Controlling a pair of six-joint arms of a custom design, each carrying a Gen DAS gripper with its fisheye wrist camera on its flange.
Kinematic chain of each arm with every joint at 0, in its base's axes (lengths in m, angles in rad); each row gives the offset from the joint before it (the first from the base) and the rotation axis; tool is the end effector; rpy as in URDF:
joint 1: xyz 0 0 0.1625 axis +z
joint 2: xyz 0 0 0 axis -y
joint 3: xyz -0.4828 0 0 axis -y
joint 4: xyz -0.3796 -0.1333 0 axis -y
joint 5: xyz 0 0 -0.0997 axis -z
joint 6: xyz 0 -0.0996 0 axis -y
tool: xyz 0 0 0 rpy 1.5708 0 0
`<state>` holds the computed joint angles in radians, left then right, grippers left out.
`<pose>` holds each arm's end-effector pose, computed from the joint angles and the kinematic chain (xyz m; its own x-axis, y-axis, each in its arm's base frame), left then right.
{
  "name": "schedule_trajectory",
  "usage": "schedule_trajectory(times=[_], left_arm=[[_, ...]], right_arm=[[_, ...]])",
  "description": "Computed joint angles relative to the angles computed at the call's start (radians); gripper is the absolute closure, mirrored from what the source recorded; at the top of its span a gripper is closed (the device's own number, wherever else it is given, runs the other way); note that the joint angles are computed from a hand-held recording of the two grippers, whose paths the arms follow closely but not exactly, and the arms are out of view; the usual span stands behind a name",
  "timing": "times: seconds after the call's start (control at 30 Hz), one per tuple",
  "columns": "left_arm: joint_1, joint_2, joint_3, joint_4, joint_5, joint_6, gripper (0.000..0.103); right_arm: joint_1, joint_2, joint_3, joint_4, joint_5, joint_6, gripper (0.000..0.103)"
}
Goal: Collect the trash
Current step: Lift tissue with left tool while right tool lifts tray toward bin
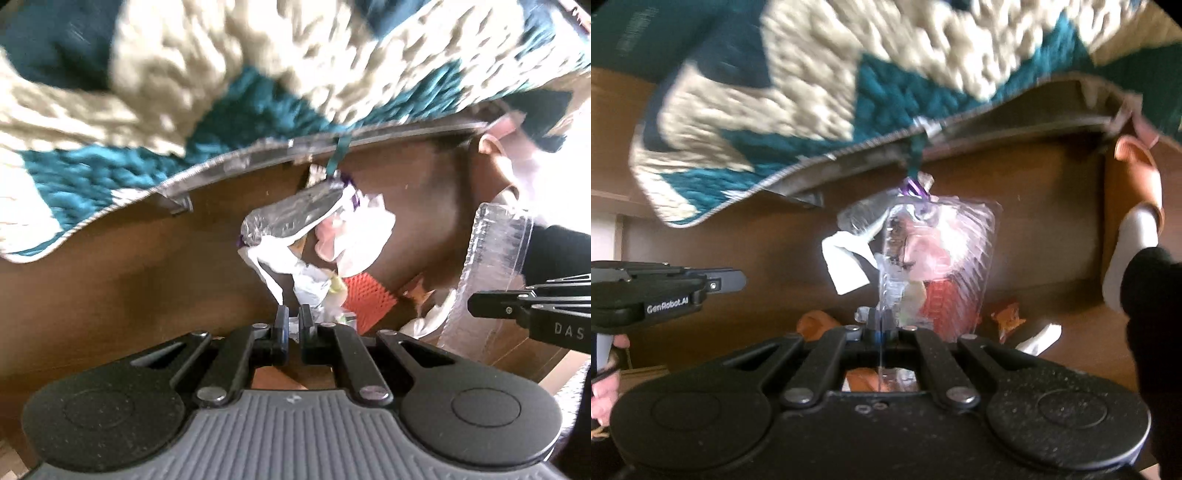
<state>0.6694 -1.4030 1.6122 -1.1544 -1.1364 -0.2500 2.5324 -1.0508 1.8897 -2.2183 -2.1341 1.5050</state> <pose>-0.2676 -0.4352 0.4281 -0.5154 0.7130 -0.4754 0.5245 0.7012 0.4830 0.5178 -0.2636 0.1975 -0.8297 0.5111 0.2243 0.3467 0.7868 -0.5106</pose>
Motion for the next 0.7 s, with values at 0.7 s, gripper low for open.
schedule_trajectory(times=[0.7], left_arm=[[0.112, 0.054, 0.027, -0.093, -0.016, -0.023, 0.065]], right_arm=[[-0.062, -0.005, 0.135, -0.229, 0.048, -0.158, 0.103]])
